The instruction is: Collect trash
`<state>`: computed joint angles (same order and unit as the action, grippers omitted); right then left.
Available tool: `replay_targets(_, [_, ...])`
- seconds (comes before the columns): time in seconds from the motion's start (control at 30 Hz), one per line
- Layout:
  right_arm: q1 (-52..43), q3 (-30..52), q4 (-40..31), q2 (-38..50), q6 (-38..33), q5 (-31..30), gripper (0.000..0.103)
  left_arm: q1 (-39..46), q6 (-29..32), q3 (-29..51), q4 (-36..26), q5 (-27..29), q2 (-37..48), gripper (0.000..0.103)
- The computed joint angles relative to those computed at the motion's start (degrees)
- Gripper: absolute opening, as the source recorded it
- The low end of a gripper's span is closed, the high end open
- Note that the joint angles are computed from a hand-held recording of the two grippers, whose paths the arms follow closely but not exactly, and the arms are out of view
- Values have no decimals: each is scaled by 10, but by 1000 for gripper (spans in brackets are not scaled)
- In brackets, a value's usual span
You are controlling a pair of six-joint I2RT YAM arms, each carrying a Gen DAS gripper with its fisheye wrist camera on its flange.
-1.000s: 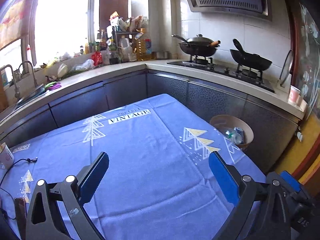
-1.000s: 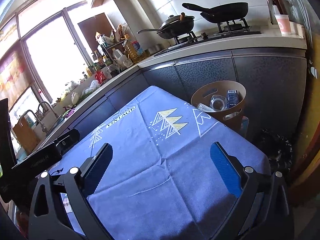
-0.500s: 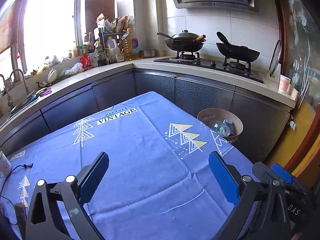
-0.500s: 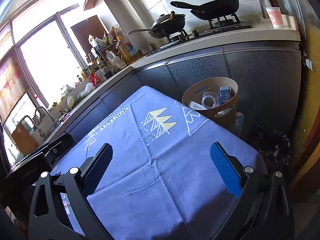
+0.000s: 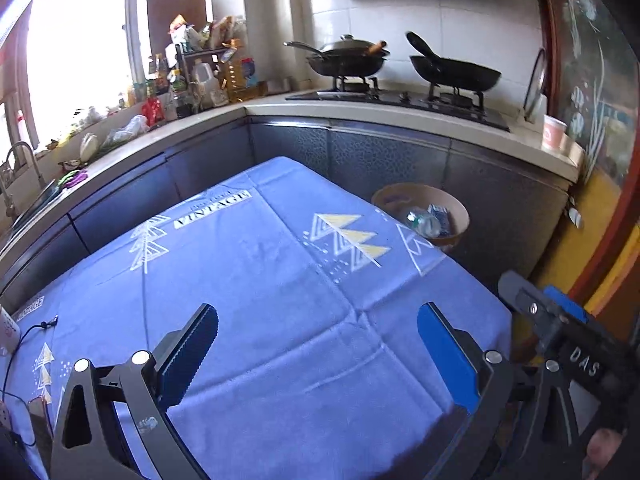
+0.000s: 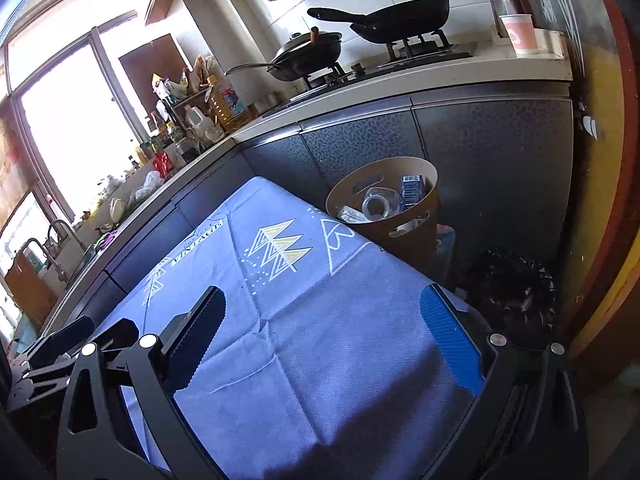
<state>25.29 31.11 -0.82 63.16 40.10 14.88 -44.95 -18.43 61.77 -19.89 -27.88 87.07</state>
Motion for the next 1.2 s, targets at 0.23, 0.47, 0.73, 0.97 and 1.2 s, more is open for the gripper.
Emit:
replay_targets(0.23, [-21, -29, -2, -34, -11, -25, 97, -34, 12, 8, 15, -69, 14, 99])
replay_targets(0.47, [37, -7, -3, -50, -53, 12, 97, -25, 39, -8, 55, -161, -42, 99])
replay_targets(0.73, [127, 20, -14, -77, -101, 107, 97, -30, 52, -9, 65, -166, -81, 99])
replay_targets(0.97, [136, 36, -30, -74, -87, 103, 97, -32, 36, -4, 38, -140, -92, 99])
replay_targets(1.2, [151, 51, -35, -60, -91, 113, 97, -36, 50, -23, 62, -167, -130, 99])
